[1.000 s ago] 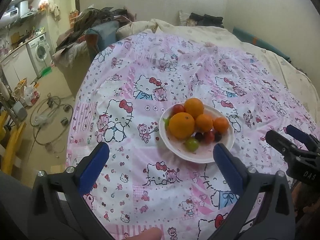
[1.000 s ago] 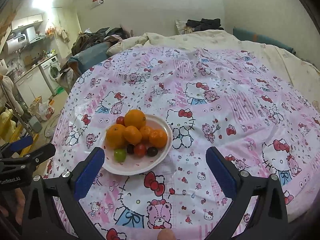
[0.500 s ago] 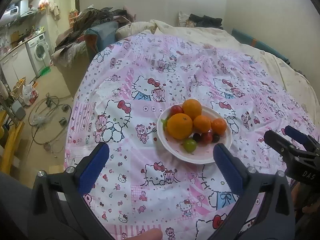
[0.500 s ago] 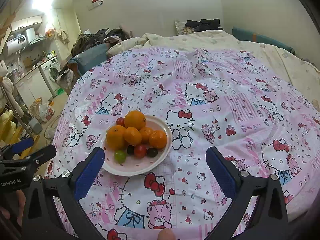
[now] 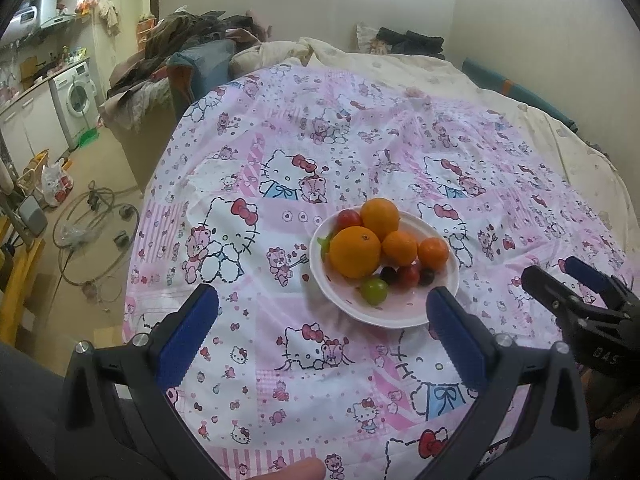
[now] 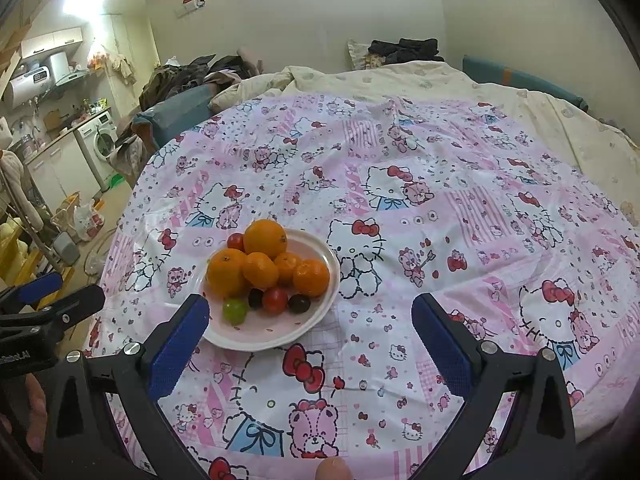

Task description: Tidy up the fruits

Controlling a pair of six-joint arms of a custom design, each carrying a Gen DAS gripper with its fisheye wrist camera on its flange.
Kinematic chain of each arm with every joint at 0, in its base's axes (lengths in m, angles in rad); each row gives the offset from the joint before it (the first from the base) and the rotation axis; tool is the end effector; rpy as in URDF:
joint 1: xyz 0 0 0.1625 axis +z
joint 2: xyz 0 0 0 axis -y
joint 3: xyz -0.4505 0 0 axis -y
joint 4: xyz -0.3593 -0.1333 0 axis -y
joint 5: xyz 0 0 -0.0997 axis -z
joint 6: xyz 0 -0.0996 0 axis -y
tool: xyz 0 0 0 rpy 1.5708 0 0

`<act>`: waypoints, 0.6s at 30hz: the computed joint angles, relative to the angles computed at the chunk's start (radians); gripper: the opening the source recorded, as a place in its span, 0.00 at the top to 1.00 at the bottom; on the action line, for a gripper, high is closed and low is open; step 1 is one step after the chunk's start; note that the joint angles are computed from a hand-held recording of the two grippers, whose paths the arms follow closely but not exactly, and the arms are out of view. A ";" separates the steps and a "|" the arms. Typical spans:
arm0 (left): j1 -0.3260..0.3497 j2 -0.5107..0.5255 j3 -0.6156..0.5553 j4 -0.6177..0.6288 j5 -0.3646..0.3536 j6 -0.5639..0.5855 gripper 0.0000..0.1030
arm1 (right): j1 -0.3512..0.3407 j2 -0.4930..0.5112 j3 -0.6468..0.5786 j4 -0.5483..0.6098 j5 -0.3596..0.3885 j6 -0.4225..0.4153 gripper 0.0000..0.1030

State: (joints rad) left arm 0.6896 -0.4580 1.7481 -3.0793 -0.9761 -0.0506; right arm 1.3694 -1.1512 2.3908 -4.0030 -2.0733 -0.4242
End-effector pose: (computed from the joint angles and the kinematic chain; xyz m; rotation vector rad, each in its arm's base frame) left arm -0.3571 -0.5396 -0.0425 0.9832 2.4494 -0.6215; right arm -0.0001 -0.4269 0.2946 -0.1278 -2.0901 1.1693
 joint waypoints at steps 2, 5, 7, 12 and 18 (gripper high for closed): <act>0.000 0.000 -0.001 0.000 -0.002 -0.002 0.00 | -0.004 -0.003 0.001 0.008 0.001 0.014 0.00; 0.000 -0.002 -0.003 0.008 -0.003 -0.006 0.00 | -0.006 -0.004 -0.002 0.014 0.000 0.021 0.00; 0.000 -0.002 -0.003 0.006 -0.002 -0.006 0.00 | -0.004 0.001 -0.003 0.007 -0.004 0.017 0.00; -0.002 -0.001 0.000 0.002 0.004 -0.011 0.00 | -0.003 0.004 -0.006 0.013 -0.004 0.017 0.00; -0.001 -0.001 0.002 0.000 0.004 -0.010 0.00 | -0.001 0.007 -0.006 0.005 -0.004 0.014 0.00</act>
State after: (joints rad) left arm 0.6881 -0.4593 1.7499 -3.0791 -0.9716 -0.0606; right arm 1.3681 -1.1443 2.3853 -3.9975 -2.0775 -0.4099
